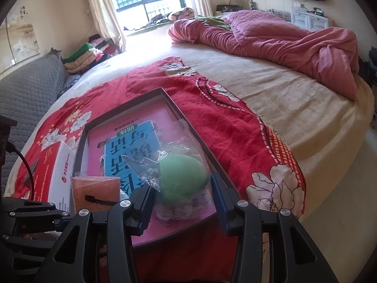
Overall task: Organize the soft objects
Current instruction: 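Lower the pink pouch into the box with the left tool while the right tool lowers the sponge bag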
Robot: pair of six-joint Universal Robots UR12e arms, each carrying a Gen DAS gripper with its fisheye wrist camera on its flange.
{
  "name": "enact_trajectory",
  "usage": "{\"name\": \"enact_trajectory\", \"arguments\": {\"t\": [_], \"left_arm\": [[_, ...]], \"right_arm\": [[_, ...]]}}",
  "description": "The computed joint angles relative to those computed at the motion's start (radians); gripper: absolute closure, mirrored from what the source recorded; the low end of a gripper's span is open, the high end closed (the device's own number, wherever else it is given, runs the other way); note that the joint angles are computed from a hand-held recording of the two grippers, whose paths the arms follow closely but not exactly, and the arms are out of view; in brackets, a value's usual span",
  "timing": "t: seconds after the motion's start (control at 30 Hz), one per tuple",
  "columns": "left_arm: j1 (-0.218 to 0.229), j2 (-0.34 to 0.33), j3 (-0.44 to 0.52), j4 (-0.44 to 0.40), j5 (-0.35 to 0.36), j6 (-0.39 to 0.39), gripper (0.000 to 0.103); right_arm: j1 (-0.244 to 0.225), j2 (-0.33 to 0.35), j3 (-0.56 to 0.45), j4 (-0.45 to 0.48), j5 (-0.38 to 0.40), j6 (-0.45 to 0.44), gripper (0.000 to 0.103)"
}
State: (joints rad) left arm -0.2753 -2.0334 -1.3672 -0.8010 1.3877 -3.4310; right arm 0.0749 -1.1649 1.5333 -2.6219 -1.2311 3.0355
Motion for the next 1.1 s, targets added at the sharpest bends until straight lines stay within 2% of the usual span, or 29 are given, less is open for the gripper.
{"name": "enact_trajectory", "arguments": {"t": [0.3, 0.43, 0.53, 0.87, 0.97, 1.1], "left_arm": [[0.007, -0.017, 0.016, -0.01, 0.002, -0.002, 0.085], [0.013, -0.025, 0.028, -0.022, 0.023, -0.019, 0.085], [0.013, -0.031, 0.038, -0.039, 0.064, -0.017, 0.085], [0.024, -0.032, 0.031, -0.033, 0.049, -0.033, 0.085], [0.025, -0.032, 0.03, -0.033, 0.049, -0.04, 0.085], [0.026, -0.032, 0.032, -0.038, 0.049, -0.044, 0.085]], "right_arm": [[0.003, 0.008, -0.008, 0.018, -0.013, 0.0, 0.056], [0.005, 0.014, -0.013, 0.032, -0.014, -0.006, 0.056], [0.007, 0.019, -0.018, 0.045, -0.016, -0.011, 0.056], [0.012, 0.027, -0.02, 0.046, -0.027, -0.027, 0.055], [0.016, 0.027, -0.019, 0.045, -0.036, -0.036, 0.053], [0.014, 0.027, -0.019, 0.044, -0.033, -0.028, 0.045]]}}
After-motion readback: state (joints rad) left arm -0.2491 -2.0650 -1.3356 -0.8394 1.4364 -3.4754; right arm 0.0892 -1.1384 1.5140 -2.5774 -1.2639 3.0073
